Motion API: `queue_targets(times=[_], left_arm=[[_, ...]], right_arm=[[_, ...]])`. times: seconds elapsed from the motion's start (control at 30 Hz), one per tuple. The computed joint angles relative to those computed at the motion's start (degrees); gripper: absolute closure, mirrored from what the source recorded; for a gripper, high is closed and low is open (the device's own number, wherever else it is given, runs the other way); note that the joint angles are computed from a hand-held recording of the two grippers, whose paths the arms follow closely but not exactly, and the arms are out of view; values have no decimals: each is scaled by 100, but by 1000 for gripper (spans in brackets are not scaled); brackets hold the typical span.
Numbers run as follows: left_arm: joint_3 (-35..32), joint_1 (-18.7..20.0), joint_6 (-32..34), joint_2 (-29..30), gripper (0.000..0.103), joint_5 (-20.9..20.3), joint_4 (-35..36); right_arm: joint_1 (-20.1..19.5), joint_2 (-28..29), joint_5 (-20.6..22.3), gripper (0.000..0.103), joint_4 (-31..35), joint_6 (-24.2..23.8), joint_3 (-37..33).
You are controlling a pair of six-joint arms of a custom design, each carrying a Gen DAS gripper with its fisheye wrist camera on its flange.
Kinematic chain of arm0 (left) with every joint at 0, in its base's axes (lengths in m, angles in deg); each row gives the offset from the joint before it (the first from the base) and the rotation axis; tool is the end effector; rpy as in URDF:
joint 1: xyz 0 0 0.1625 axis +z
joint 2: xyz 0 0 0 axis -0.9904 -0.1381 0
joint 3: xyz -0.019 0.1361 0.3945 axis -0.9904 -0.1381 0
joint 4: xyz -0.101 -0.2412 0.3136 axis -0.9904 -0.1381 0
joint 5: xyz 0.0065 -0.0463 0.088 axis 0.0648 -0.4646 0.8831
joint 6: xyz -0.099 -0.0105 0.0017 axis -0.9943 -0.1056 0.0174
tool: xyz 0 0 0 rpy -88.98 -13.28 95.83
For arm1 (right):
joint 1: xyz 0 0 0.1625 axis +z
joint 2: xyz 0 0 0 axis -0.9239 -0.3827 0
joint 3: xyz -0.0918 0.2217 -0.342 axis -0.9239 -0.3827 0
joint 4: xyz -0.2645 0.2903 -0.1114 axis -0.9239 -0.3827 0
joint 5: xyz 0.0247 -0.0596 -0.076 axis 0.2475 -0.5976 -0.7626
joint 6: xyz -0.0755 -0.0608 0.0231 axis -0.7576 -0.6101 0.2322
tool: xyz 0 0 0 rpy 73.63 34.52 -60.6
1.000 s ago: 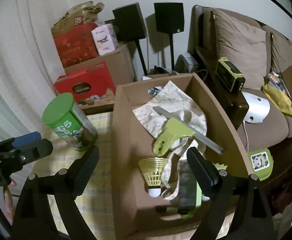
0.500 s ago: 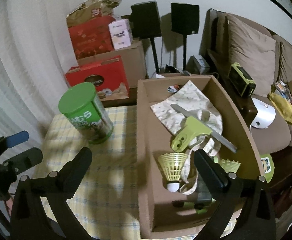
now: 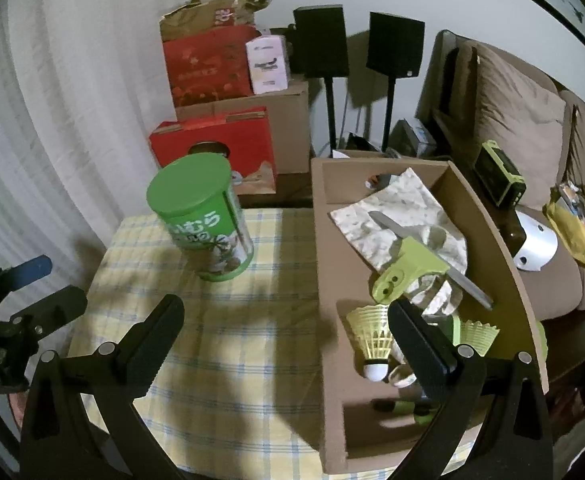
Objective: Organize objects
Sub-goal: 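Move both tools toward the green-lidded canister on the table, then close both tools around the green-lidded canister and lift it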
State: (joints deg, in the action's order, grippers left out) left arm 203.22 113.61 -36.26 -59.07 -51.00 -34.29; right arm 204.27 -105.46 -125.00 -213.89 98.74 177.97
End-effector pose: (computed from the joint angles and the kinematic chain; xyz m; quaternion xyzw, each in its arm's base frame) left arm -0.0763 -0.2734 0.2959 0.2780 0.9048 -0.2543 0.1985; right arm 0.3108 -0.2227 0.0636 0.1234 -0.8712 0.3423 0.3297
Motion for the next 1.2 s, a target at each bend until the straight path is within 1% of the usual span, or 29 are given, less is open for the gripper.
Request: queue_targets(times=[0.13, 0.3, 0.4, 0.53, 0.6, 0.7, 0.77, 0.83, 0.97, 1.03, 1.13, 1.2], left_arm=[[37, 211, 177, 26, 0, 52, -253], [145, 538, 619, 264, 0, 12, -873], [211, 782, 918, 504, 0, -35, -1334], [324, 1200, 1379, 965, 0, -173, -2270], [369, 1350, 1563, 1196, 0, -235, -2656], [415, 1643, 1961, 1680, 0, -411, -3357], [436, 1879, 2300, 2106, 0, -591, -3946], [390, 2111, 2660, 2484, 0, -814, -4373], [250, 2441, 3182, 3094, 0, -1139, -5039], [133, 2636, 3441, 3392, 0, -1371, -5335], [-17, 2854, 3784, 3768, 0, -1634, -5684], [-94, 2972, 3949, 3949, 0, -1800, -5875]], right_arm=[[-14, 106, 32, 0, -48, -103, -79], [-164, 272, 209, 0, -524, -459, -102], [-296, 388, 434, 0, -962, -774, -101], [-467, 623, 659, 0, -1496, -1267, -200], [-544, 771, 730, 0, -1757, -1536, -285], [-681, 1063, 878, 0, -2242, -2109, -475], [-770, 1229, 1001, 0, -2496, -2466, -590], [-893, 1370, 1138, 0, -2648, -2761, -710], [-1140, 1467, 1523, 0, -2774, -3059, -824], [-1255, 1500, 1722, 0, -2854, -3245, -892], [-1463, 1501, 2124, 0, -2882, -3510, -945], [-1534, 1536, 2160, 0, -2815, -3679, -1035]])
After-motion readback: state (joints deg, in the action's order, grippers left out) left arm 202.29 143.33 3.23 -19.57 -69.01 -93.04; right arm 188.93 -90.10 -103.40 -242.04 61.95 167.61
